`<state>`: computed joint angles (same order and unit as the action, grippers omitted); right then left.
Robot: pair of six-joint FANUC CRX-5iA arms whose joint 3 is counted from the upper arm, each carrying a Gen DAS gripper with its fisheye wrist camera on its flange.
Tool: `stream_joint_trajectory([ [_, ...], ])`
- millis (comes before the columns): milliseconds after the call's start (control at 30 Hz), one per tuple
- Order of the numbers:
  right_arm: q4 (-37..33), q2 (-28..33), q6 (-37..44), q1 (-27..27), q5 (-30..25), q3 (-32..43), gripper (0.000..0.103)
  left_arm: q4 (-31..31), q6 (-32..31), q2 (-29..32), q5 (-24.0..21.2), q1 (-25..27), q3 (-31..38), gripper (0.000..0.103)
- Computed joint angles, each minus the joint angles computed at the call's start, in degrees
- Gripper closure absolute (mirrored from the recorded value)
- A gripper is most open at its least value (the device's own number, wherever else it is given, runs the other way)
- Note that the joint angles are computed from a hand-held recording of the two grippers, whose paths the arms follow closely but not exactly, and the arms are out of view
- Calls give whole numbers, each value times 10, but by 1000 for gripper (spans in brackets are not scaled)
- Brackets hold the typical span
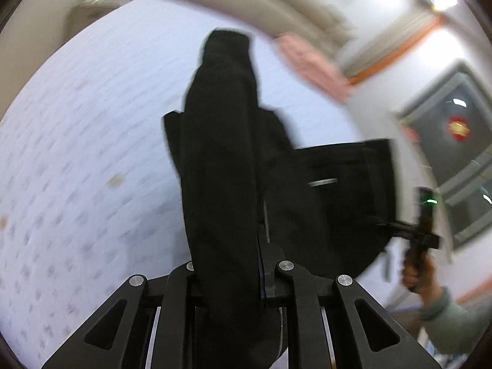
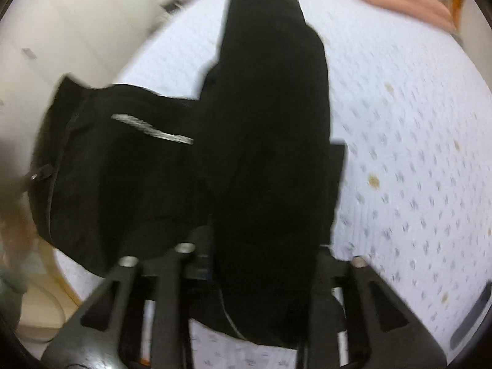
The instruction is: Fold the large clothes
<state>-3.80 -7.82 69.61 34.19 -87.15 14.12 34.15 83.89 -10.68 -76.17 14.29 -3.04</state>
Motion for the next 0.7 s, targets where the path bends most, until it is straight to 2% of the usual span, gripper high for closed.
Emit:
stream_joint_trajectory([
  [33,31,-3,-2,0,23,-30,47,-4,12,-2,-2,16,-24,85],
  [67,38,2,-4,-15,32,-46,28,5,15,-8,0,35,-55,83],
  [100,17,16,-7,-44,26,-46,22,21,12,-10,1,52,-82,82],
  [167,-94,42,14,-131,6,-28,23,56,-1,-16,8,73,-123,74],
  [200,-124,46,24,-155,4,-27,20,63,-7,-18,10,76,-131,73],
  [233,-164,49,42,-186,3,-28,18,66,-11,-17,12,77,-135,66],
  [267,-182,51,52,-202,-2,-26,15,58,-7,-13,9,75,-130,56],
  [333,-228,62,84,-235,-21,-18,11,54,-2,-1,-2,69,-119,48],
  [400,-279,70,127,-280,-58,-16,6,52,-4,19,-11,59,-106,46],
  [533,-385,112,183,-337,-118,4,7,72,-9,46,-14,57,-108,45],
  [667,-449,145,236,-344,-138,17,10,103,-9,62,-5,58,-127,40],
  [700,-452,136,243,-345,-128,3,10,110,-4,60,-7,59,-130,39],
])
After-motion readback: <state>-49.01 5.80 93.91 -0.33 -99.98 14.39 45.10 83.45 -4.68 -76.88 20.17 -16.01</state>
